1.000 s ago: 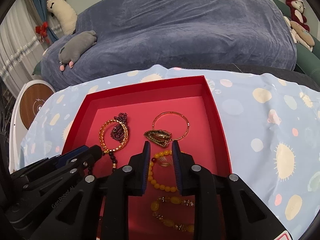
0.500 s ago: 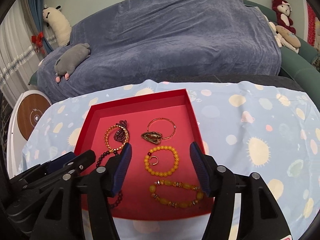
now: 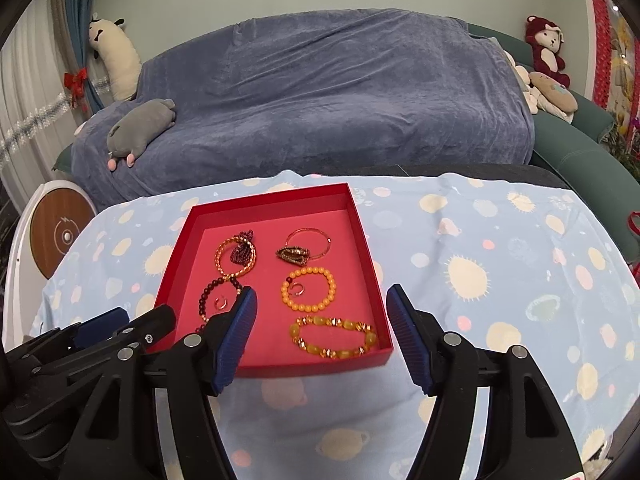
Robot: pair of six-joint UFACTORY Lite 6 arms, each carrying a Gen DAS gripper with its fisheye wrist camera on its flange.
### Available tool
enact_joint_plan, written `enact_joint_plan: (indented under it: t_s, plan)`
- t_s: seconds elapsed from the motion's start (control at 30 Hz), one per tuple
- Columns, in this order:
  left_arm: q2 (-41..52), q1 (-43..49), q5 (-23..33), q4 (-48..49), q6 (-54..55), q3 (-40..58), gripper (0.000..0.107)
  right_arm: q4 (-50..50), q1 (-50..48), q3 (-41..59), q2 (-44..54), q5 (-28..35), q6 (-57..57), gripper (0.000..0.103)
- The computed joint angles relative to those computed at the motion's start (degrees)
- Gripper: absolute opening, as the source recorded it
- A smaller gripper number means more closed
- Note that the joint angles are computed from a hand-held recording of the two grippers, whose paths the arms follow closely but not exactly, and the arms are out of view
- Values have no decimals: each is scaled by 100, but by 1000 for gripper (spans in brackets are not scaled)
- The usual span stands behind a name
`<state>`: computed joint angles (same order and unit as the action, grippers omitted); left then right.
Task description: Organize jewelry
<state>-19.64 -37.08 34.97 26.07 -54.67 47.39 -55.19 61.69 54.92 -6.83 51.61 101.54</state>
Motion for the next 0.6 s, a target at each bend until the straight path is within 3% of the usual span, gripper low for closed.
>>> enact_joint_plan:
  t_s: [0.6]
  plan:
    - [-1634,-1530,1453,755,-1645,-1101,72,448,1508,-519,-571,1189,885,79]
